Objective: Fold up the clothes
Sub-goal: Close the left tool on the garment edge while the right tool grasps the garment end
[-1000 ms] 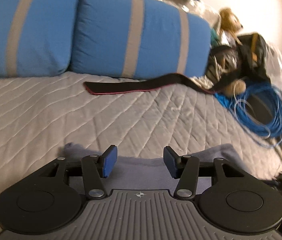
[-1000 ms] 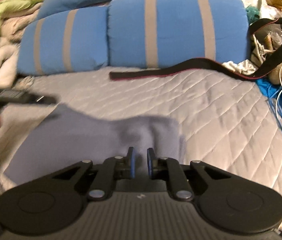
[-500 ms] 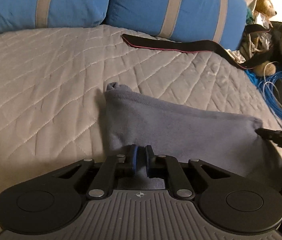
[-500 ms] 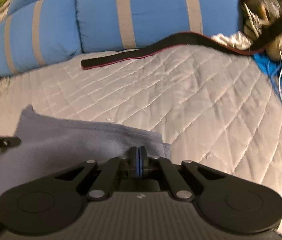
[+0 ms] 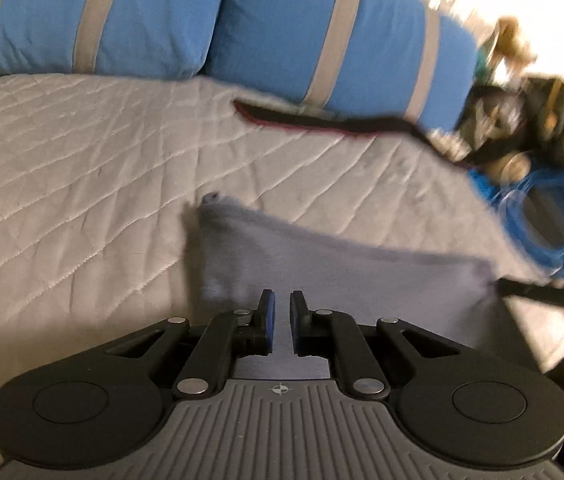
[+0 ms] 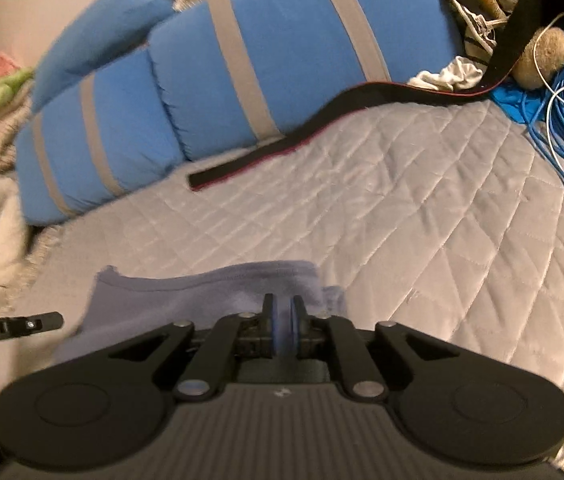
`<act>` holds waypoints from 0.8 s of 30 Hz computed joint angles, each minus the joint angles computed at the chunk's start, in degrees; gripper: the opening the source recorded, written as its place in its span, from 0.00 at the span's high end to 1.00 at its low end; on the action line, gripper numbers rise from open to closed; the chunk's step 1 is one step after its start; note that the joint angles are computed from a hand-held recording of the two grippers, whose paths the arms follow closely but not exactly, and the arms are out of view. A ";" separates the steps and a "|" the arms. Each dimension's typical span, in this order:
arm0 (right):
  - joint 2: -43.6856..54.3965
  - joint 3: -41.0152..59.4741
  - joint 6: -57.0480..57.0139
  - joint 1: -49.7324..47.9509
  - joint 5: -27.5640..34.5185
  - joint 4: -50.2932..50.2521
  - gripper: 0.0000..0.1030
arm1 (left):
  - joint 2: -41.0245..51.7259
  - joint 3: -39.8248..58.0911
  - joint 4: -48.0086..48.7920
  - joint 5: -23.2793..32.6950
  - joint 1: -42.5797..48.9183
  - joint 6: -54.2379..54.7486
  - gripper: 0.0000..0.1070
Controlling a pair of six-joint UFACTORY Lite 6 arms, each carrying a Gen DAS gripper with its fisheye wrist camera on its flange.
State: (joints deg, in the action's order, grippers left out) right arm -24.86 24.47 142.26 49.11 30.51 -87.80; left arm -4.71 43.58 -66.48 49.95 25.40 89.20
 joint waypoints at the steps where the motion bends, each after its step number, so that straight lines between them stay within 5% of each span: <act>1: -0.58 0.16 -2.10 2.99 2.94 3.78 0.91 | -2.59 -1.89 -0.06 2.03 1.87 0.39 0.92; 7: 3.34 7.24 -15.19 20.68 19.83 23.37 0.91 | -17.02 -11.50 5.15 7.83 10.56 -1.67 0.92; 10: 5.74 8.92 -19.11 23.21 20.07 29.47 0.91 | -19.24 -12.95 10.33 8.97 12.76 -4.95 0.92; 12: 7.00 8.41 -19.83 22.08 17.95 31.29 0.78 | -18.91 -13.41 13.58 8.63 13.09 -6.97 0.92; 16: 8.17 8.62 -20.90 21.79 17.23 32.50 0.78 | -17.65 -14.72 18.75 1.18 7.53 -11.56 0.92; 22: 7.99 8.55 -20.98 22.24 17.54 32.05 0.75 | -16.82 -13.93 19.18 1.38 7.61 -12.71 0.92; 24: 6.30 7.53 -19.04 22.52 17.18 30.43 0.60 | -16.62 -13.66 18.90 2.36 8.15 -12.87 0.92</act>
State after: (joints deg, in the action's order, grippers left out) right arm -18.56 32.01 123.21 71.63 47.69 -57.38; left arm -21.33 29.92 -47.58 52.31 33.55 76.33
